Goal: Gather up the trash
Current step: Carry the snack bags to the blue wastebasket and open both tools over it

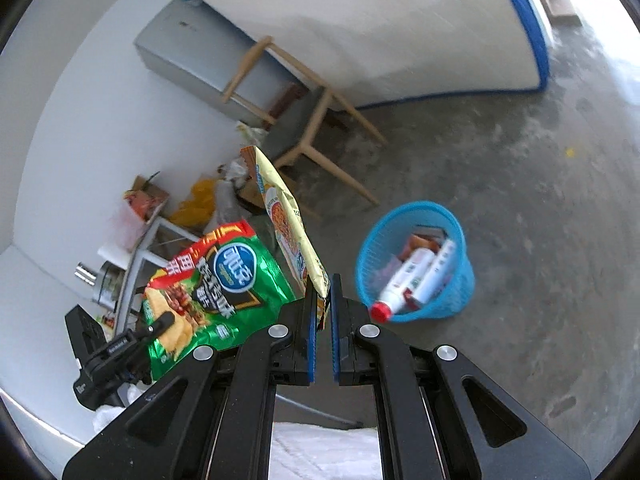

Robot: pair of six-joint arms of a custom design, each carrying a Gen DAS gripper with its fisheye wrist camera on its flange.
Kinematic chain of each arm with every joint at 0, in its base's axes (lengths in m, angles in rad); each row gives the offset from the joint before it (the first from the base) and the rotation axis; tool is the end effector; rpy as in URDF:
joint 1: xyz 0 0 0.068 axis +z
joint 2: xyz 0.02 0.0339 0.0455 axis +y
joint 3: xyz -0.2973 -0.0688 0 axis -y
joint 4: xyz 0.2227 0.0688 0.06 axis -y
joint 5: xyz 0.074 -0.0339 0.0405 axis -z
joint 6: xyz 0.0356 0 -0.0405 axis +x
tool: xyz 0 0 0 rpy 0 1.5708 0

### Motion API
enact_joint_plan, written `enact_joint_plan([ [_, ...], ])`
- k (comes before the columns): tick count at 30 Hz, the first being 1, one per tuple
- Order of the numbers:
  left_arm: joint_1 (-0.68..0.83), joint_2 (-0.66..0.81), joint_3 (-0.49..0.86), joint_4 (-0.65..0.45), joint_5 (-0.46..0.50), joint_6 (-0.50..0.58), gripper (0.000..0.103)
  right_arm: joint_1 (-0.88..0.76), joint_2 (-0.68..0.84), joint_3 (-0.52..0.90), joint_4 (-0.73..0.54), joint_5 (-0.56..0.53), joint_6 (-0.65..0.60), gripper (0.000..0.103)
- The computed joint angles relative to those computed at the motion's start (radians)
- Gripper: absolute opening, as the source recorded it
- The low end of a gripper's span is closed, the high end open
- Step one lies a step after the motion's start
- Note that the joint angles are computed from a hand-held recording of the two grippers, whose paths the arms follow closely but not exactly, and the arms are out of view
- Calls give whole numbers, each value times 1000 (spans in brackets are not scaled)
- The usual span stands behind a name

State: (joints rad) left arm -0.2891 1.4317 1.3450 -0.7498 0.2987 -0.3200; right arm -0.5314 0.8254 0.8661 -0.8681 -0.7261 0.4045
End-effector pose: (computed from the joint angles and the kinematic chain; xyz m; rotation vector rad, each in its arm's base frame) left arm 0.2637 -0.0894 0.3682 0.1041 2.4556 -0.6352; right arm 0.1038 -0.0336 0.3269 0.7161 2.1541 0.7958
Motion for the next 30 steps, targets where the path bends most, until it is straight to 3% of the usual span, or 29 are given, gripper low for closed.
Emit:
enact_joint_plan([
  [7, -63, 338, 208, -60, 97, -66, 9, -51, 66, -61, 50, -19, -20, 4],
  [16, -179, 845, 740, -279, 70, -97, 10, -165, 141, -109, 36, -39, -110, 4],
  [20, -192, 998, 914, -336, 39, -134, 34, -174, 169, -143, 59, -27, -117, 5],
  [24, -177, 1020, 929, -343, 74, -159, 39, -128, 197, -163, 109, -4, -81, 5],
  [30, -136, 849, 732, -247, 104, -136, 40, 25, 333, -147, 303, 34, 33, 5],
])
